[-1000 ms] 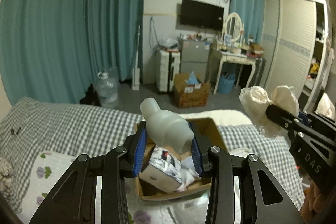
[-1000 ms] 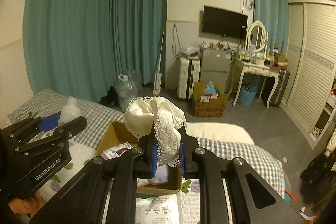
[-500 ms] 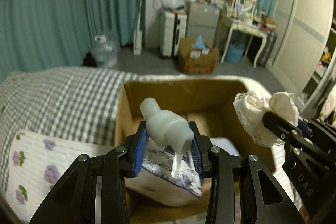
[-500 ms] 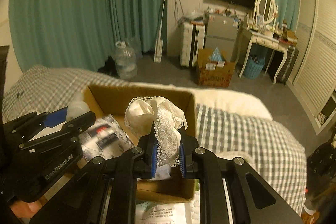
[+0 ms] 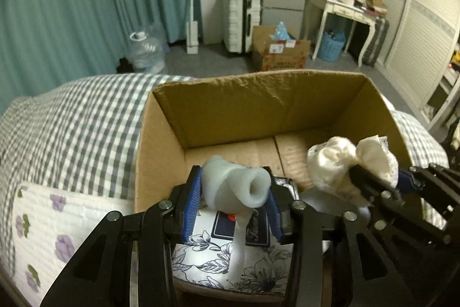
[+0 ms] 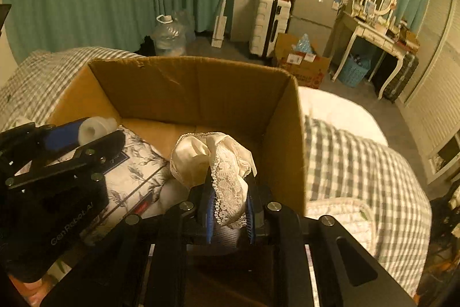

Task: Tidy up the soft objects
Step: 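Open both tools to drop the foam roll and lace cloth into the box, then move both tools back toward the remaining items on the bed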

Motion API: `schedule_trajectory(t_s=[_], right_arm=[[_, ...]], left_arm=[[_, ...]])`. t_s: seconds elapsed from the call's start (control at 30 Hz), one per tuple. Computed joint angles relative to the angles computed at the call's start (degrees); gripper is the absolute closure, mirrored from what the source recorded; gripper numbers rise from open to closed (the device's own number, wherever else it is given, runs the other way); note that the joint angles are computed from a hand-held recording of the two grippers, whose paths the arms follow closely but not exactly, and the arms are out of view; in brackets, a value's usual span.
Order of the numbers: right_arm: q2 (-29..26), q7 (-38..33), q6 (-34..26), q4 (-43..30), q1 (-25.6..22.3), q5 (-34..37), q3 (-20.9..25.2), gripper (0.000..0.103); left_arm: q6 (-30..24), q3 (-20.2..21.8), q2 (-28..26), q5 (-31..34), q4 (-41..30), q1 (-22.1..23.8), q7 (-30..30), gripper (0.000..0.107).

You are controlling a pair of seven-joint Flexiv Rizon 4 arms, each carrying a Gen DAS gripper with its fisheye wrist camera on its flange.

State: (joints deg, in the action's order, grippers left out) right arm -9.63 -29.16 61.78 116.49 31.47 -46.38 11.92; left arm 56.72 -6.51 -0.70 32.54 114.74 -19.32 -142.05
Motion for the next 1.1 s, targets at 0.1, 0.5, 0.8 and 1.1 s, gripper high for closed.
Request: schedule_trajectory(t_s=[0.1,0.5,0.8,1.1], right_arm=[[1.0,1.6,0.5,0.7,-0.4,-1.0,-0.3,0.057],[11.5,5.4,-0.1,2.8,-4.0,-2.6,2.8,0.044],[22.1,9.8,-3.8,4.8,-6.7,-7.9,9.0,0.023],[30.7,8.4,-12.3,4.1,-5.7,-5.2,15.1,0.015]], left_arm=[[2.1,0.5,0.5,-2.1,1.0,0.5,2.0,0.060],[-1.6,-3.6,12.7,2.2,1.7,4.0,-0.9,0.026],[-4.4,-9.8,26.0,1.9,4.6,8.4,-0.3,0.015],[-6.0,-12.9,39.6,-3.7,8.6,11.4,2.9,0.006]])
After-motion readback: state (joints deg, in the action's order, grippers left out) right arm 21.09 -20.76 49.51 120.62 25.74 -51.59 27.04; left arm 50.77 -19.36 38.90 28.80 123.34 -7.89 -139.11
